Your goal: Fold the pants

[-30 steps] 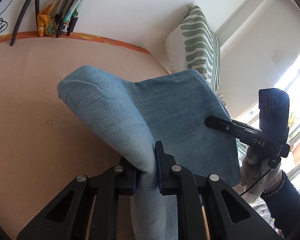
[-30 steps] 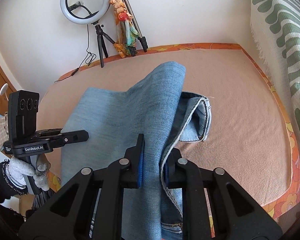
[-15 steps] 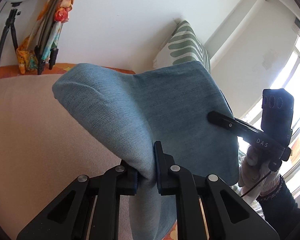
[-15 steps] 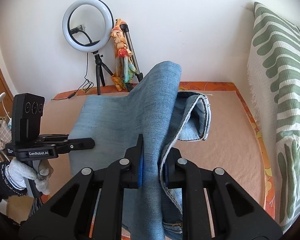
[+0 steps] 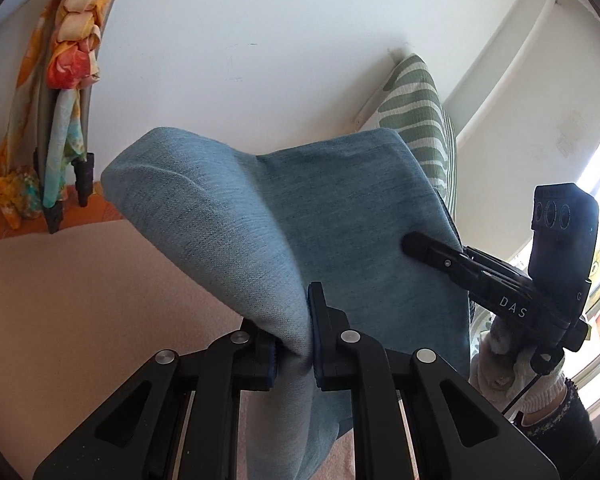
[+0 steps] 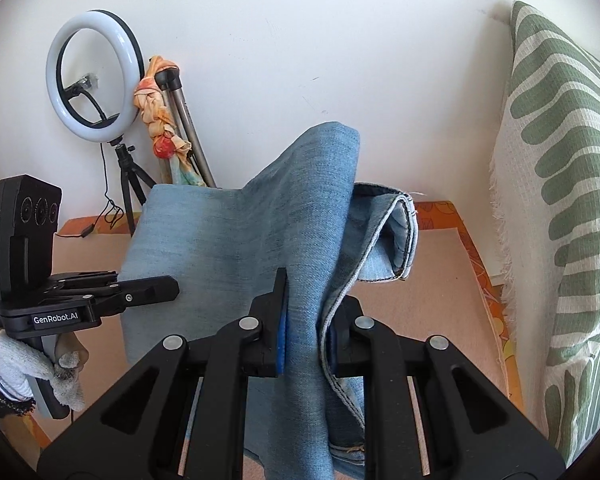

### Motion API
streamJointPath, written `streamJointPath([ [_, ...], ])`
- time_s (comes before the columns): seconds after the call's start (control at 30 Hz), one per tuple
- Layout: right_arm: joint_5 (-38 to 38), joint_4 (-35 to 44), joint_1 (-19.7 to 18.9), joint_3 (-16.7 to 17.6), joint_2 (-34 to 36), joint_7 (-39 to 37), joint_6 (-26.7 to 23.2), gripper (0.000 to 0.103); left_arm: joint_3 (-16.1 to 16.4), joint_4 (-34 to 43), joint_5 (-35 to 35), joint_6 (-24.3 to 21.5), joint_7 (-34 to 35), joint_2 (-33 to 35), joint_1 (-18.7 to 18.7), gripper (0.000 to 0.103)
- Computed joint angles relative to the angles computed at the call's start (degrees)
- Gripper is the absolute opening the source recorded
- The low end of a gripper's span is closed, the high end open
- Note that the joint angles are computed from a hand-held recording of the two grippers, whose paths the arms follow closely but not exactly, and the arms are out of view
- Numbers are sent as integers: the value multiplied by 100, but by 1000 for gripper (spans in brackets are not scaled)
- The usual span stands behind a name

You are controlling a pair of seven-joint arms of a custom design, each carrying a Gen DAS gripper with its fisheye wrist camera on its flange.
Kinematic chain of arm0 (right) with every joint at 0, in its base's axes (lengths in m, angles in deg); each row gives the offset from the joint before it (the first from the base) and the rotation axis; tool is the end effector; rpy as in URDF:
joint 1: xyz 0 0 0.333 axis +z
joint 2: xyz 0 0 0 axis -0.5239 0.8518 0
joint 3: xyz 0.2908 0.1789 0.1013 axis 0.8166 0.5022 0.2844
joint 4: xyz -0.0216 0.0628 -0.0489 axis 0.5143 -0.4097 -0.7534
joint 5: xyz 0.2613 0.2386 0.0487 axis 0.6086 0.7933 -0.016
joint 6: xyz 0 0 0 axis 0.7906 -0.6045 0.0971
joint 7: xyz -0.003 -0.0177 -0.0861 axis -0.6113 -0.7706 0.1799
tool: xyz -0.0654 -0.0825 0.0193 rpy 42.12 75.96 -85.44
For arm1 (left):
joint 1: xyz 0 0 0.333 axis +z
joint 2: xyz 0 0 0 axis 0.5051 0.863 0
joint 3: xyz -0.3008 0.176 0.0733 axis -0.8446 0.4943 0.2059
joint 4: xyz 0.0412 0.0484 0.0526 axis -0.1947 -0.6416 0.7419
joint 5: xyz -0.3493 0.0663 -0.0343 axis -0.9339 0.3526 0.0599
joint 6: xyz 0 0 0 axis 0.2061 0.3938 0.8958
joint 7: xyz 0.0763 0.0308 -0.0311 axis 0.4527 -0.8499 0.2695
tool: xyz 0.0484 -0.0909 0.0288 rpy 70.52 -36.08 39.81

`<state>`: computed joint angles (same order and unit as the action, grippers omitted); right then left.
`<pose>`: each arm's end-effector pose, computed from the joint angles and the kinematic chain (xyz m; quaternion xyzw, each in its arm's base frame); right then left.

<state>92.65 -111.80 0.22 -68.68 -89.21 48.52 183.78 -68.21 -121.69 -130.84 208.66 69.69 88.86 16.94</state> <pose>0.4521 0.0581 0.5557 -0.7102 0.5486 -0.2125 0.3866 0.5502 -0.2730 0.5285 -0.5393 0.7007 -0.4671 0.0016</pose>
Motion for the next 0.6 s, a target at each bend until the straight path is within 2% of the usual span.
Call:
streamJointPath([
  [0.07,349,296,222,-241,367,-306,-14,16,71,235,283,5,-254,256,-31,11],
  [0.13,668,580,234,-274,725,-597,-69,16,94,393,550,31,-476,462,-28,11],
  [0.27,1151,1042,73,-142,1308,-972,-226,16,53,567,963,102,-826,770,69,11],
  [0.37,1293,1296,-137,44,1661,-1074,-248,16,47,711,1244,-7,-1171,969,167,11],
  [0.43,1488,1444,-315,162,1849,-1166,-283,15,176,824,1741,-8,-1500,1094,62,11],
  [0.5,1295,1529,-458,249,2041,-963,-270,15,351,873,2331,40,-1848,1186,-74,11],
  [0.6,362,1545,-538,173,2285,-91,-268,16,727,889,3138,11,-2670,1290,-312,11],
])
